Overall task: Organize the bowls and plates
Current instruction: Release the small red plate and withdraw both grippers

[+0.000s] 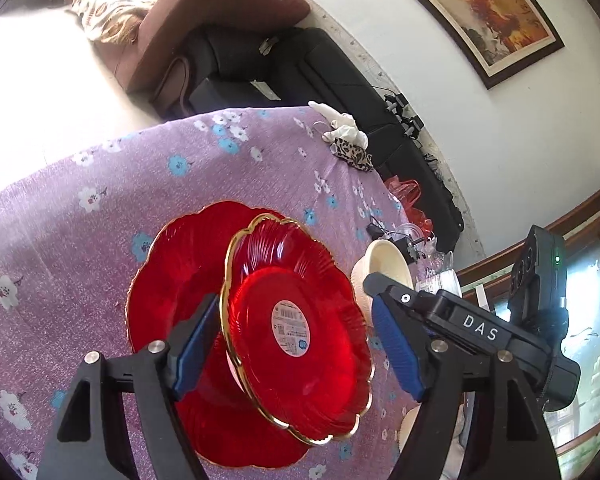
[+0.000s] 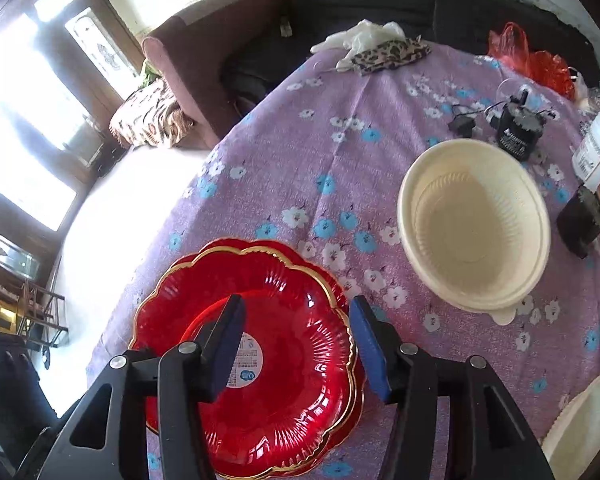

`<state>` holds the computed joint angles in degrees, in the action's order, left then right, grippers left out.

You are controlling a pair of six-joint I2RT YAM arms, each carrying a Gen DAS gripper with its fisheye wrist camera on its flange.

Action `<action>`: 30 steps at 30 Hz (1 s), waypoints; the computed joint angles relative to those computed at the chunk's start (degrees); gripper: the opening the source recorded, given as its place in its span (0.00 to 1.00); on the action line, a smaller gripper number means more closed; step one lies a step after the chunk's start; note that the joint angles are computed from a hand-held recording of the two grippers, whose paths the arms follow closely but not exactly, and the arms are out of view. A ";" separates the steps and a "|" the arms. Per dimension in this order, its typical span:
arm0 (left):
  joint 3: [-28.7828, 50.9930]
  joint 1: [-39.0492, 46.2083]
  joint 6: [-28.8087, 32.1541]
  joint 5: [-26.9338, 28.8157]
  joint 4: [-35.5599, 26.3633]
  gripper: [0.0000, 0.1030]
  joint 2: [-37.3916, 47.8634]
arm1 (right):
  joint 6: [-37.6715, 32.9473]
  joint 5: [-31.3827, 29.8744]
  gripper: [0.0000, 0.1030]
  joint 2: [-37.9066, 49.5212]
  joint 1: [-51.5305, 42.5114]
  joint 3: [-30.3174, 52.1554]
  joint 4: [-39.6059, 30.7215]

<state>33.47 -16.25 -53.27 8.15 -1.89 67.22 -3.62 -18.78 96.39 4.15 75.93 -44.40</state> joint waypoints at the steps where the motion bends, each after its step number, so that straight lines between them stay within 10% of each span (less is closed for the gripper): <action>1: -0.35 0.16 0.22 -0.08 -0.38 0.74 -1.14 | -0.02 -0.34 0.57 -0.85 -0.36 -0.64 0.42; 11: -2.78 -2.25 0.78 -8.50 -10.27 0.75 -16.78 | -5.36 -4.38 0.61 -20.60 -10.33 -15.46 5.84; 17: -0.13 -16.99 0.48 -31.26 -19.14 0.77 -22.77 | -15.17 -11.49 0.80 -33.93 -26.24 -26.42 8.88; 23: 6.74 -45.00 -5.33 -68.26 -28.64 1.00 -18.87 | -32.38 -26.59 0.80 -28.19 -55.67 -23.30 -2.72; 30: 12.46 -53.25 -1.71 -66.47 -24.49 1.00 -7.40 | -46.34 -30.68 0.80 -8.48 -80.10 -9.11 -12.97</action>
